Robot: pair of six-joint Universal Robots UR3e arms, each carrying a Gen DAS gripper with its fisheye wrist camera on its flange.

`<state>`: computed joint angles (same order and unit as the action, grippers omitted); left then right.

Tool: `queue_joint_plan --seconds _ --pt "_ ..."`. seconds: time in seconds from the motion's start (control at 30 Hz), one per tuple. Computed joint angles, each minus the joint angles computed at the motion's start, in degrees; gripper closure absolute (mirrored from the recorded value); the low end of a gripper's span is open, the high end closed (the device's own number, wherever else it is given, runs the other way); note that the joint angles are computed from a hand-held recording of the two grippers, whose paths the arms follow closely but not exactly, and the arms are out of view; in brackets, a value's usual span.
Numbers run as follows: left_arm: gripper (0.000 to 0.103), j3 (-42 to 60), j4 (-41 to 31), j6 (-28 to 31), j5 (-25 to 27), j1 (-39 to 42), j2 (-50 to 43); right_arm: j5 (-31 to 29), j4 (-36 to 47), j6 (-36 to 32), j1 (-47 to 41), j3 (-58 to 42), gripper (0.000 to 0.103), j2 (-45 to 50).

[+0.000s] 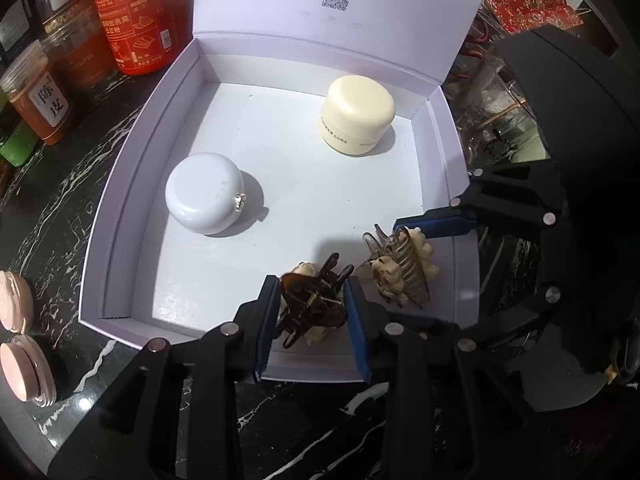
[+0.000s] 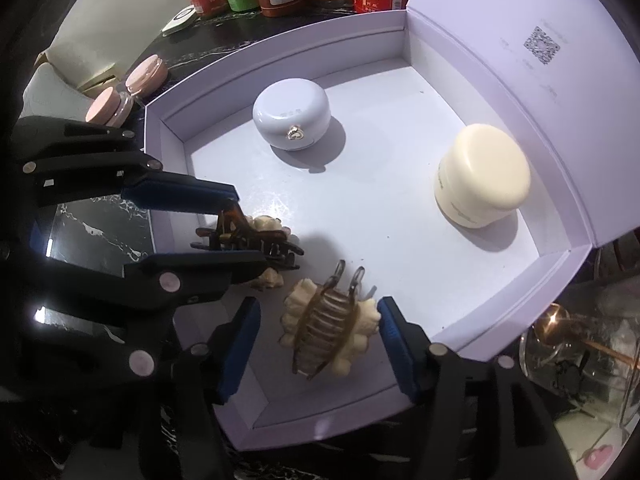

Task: Organize objects
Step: 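Lower both clips onto the box floor and open both tools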

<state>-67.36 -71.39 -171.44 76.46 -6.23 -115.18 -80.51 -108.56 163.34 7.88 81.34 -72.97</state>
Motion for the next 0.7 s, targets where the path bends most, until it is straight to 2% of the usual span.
queue_joint_plan --seconds 0.17,0.27,0.43,0.5,0.57,0.7 --pt "0.064 0.01 -0.49 -1.48 1.55 -0.79 1.45 -0.21 -0.81 1.04 -0.13 1.79 0.036 -2.06" --pt "0.054 -0.94 -0.15 -1.95 3.00 -1.24 3.28 -0.55 -0.73 2.40 0.49 2.08 0.036 -3.16" --pt "0.040 4.80 -2.82 -2.07 4.66 -0.69 2.08 -2.06 0.42 4.45 1.45 1.74 0.036 -5.15" --pt "0.040 5.11 -3.92 -1.90 5.14 -0.16 2.93 -2.67 0.89 5.84 2.15 0.71 0.036 -5.01" --pt "0.040 6.35 -1.40 -2.00 5.10 -0.05 0.66 -3.01 1.14 6.36 2.17 0.59 0.036 -5.72" --pt "0.040 4.52 -2.00 -2.31 5.56 0.15 4.60 -2.33 2.90 6.15 0.16 1.77 0.031 -9.21"
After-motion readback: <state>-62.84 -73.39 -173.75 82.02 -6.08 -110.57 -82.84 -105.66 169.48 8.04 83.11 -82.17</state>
